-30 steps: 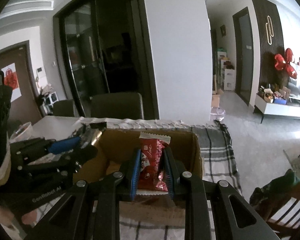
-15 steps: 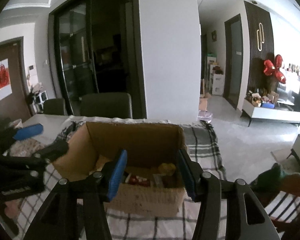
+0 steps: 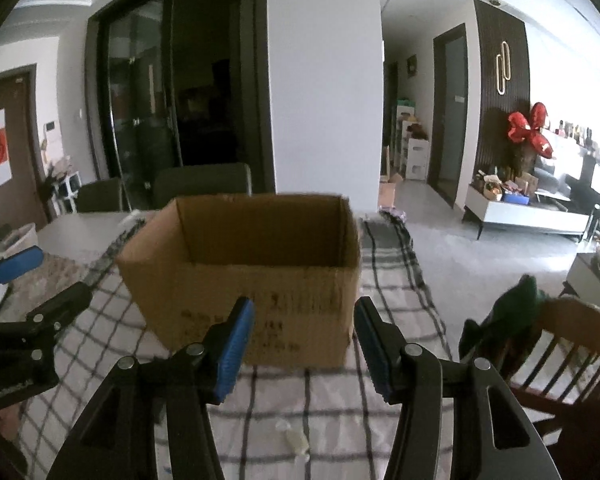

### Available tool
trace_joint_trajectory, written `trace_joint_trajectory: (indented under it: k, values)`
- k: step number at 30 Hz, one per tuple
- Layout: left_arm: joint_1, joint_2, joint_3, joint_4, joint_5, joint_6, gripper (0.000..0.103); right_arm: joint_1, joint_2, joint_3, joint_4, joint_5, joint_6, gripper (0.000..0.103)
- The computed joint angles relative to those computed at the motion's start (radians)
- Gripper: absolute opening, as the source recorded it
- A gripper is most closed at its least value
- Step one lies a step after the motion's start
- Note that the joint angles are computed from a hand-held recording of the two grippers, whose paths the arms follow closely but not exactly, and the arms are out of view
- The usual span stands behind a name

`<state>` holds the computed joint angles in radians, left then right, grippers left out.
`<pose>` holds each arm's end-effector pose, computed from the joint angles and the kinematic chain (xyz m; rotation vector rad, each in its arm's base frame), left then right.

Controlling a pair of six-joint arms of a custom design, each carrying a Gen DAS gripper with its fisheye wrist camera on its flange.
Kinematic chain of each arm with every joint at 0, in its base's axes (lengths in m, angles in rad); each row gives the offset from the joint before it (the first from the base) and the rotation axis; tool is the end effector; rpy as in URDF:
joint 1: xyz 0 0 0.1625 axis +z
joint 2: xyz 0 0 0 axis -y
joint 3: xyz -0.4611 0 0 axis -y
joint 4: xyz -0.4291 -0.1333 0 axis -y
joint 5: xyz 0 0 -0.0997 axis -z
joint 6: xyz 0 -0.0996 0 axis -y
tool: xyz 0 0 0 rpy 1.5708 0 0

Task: Organize snacks
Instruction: 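Grasp the dark green packet with the left gripper while the right grasps the pale white candy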

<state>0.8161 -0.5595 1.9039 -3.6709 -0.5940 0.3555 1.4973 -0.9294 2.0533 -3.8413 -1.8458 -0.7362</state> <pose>-0.2524 -0.5834 0.0169 0.7349 2.0306 -1.0447 0.0627 -0.5959 0.1964 0.5274 -2.1345 1.1803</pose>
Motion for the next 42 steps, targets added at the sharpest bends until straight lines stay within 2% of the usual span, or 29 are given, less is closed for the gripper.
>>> trace_joint_trajectory:
  k: [7,16,23,28,30,34,36,42]
  values:
    - [0.020,-0.005,0.045,0.094,0.000,-0.097,0.086,-0.025,0.017,0.021,0.060,-0.048,0.061,0.053]
    - [0.061,0.006,0.049,0.220,-0.019,-0.190,0.086,-0.059,0.048,0.035,0.132,-0.101,0.089,0.053]
    - [0.102,0.014,0.024,0.320,-0.073,-0.242,0.082,-0.078,0.064,0.015,0.179,-0.133,0.100,0.052]
    - [0.130,0.020,-0.003,0.363,-0.116,-0.271,0.076,-0.081,0.084,-0.007,0.191,-0.159,0.083,0.047]
    - [0.136,0.023,-0.011,0.379,-0.131,-0.277,0.075,-0.083,0.087,-0.012,0.200,-0.163,0.081,0.041]
    - [0.144,0.036,-0.032,0.399,-0.125,-0.278,0.073,-0.087,0.089,-0.019,0.210,-0.157,0.083,0.040]
    - [0.150,0.042,-0.042,0.411,-0.128,-0.284,0.072,-0.086,0.093,-0.025,0.214,-0.159,0.081,0.035]
    - [0.164,0.054,-0.069,0.448,-0.134,-0.304,0.071,-0.090,0.096,-0.035,0.233,-0.149,0.085,0.031]
